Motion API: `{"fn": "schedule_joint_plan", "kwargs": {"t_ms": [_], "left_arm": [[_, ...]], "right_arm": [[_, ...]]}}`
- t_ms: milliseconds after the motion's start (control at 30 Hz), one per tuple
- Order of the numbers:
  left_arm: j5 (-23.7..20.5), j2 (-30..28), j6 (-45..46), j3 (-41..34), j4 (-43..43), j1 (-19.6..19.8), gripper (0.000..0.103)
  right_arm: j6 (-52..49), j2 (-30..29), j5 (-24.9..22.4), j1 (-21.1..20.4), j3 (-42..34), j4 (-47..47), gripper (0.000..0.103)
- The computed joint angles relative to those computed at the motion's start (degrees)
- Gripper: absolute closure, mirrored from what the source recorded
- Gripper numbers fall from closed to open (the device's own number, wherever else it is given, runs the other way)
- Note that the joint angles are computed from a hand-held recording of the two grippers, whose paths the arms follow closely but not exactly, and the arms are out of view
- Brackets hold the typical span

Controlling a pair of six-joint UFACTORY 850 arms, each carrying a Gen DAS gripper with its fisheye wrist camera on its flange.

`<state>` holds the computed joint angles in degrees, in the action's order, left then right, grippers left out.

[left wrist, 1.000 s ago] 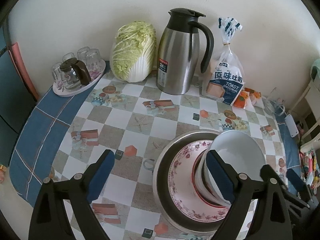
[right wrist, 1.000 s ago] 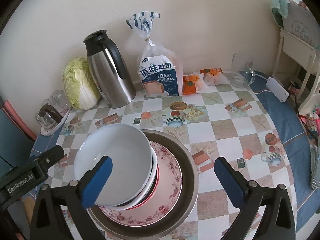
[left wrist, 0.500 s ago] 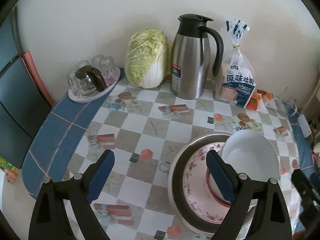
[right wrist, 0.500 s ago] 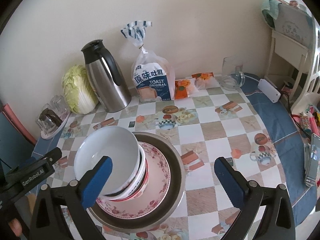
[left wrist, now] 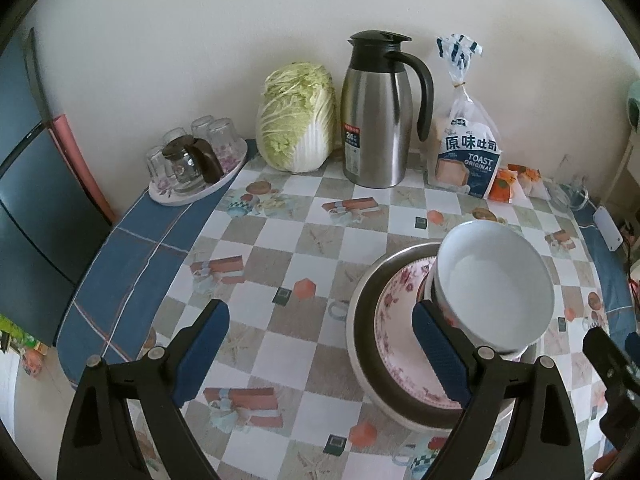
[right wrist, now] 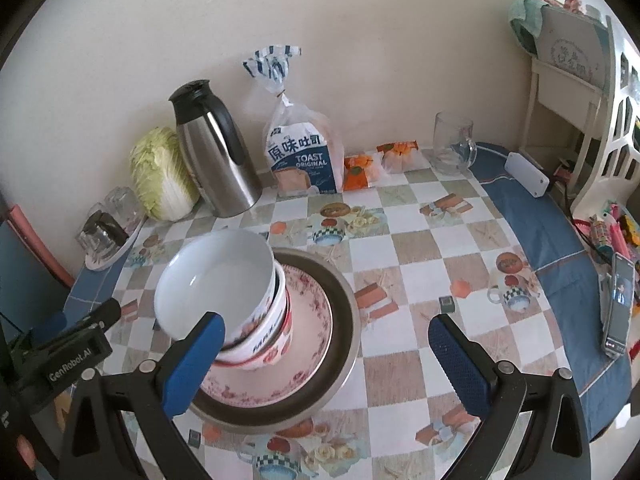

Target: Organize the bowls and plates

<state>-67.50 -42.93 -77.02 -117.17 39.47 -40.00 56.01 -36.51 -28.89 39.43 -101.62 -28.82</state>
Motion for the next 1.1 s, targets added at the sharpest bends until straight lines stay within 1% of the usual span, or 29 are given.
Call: {"fn": "schedule_joint_plan", "kwargs": {"t_ms": [167,367,533,700,800,933,1100], "left_arm": [[0.82,2.08,-0.57,3.44,-0.34,-0.66,0.010],[-0.02,2.73,0.07,5.00,-1.71,-1.41,0.010],[1.11,3.20,1.76,6.59,-3.91,-1.98,0.010],[1.35,3.53,2.68,7.97,-3.49,-2.95,0.010],[1.94,4.13,2.70,9.49,-3.70,-3.05,0.010],[1.14,3.95,3.50,10.22,-4.68,-2.83,0.010],[2.66,4.87,3.26,12.11,-6.80,-2.16,0.010]], "right_arm": [[1.36,1.34,-0.44,0.41,2.66,-1.39,0.000],[1.88,2.81,-0.22,0.88,5.61,-1.67,0.000],[1.63,3.28,-0.21,1.45,7.16,-1.31,0.000],[0.59,3.39,-0.20,1.95,8.28,-0.34,0.000],[0.24,3.48,-0.39,2.22,8.86,-0.21,0.000],[0.07,3.36,-0.22,2.55,9.44,-0.91,0.000],[-0.62,2.74,-0.70,2.59,9.41,-0.23,0.000]]}}
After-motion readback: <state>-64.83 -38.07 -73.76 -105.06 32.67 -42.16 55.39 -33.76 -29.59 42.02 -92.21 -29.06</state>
